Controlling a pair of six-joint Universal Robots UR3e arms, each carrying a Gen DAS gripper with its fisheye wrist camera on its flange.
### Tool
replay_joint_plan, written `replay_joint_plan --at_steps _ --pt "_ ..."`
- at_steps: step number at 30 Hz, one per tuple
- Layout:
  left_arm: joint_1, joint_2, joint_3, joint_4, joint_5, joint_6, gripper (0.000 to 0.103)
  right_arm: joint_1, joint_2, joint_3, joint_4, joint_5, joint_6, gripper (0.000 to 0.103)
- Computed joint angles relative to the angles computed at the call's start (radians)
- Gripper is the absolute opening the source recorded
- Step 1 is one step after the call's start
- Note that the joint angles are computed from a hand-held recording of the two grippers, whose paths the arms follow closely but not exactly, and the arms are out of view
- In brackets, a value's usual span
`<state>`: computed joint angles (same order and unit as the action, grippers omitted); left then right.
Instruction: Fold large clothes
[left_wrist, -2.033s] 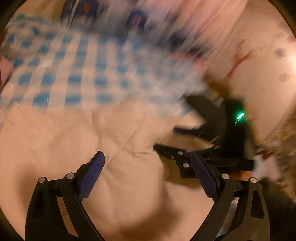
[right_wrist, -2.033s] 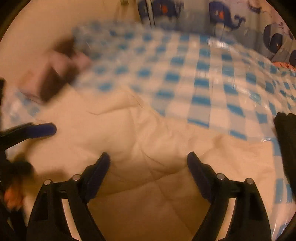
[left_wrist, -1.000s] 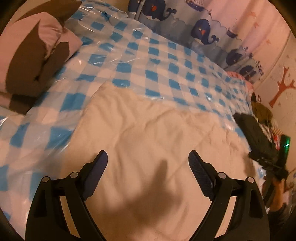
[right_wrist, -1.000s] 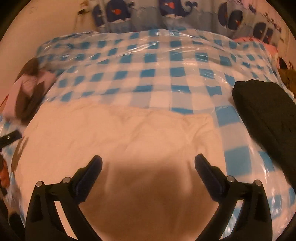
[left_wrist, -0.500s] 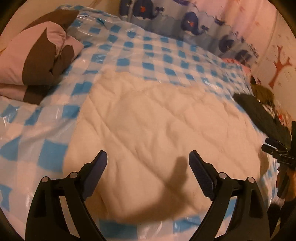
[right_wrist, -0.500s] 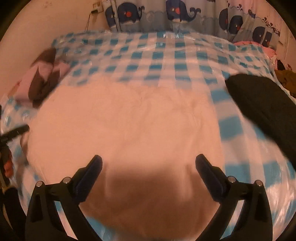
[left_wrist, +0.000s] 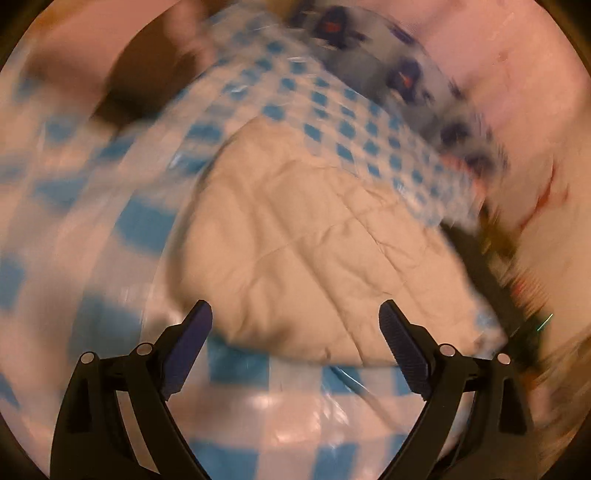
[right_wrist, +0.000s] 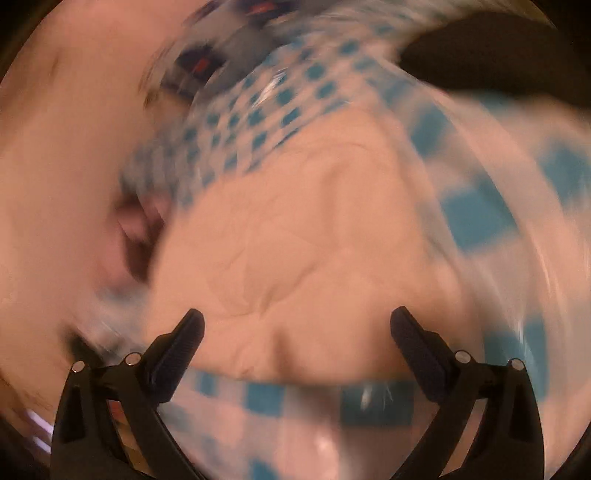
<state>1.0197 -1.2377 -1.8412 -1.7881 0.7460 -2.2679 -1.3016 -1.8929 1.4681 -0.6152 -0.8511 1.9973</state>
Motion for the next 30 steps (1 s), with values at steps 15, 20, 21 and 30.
replay_joint_plan --at_steps 15,20,21,30 --pt "0.017 -0.205 -0.088 0.086 -0.063 -0.188 0.088 -0.25 0.09 0.16 0.236 -0.045 -0.086 0.096" --pt "-0.054 -0.223 -0.106 0.173 -0.103 -0.249 0.088 -0.147 0.089 0.158 0.162 0.052 -0.023 0.097" --pt "-0.081 -0.226 -0.105 0.221 -0.087 -0.281 0.088 -0.12 0.081 0.162 0.11 0.046 0.022 0.097" --pt "-0.205 -0.357 -0.08 0.534 -0.029 -0.483 0.089 -0.136 0.037 0.244 0.021 0.086 0.087 0.097"
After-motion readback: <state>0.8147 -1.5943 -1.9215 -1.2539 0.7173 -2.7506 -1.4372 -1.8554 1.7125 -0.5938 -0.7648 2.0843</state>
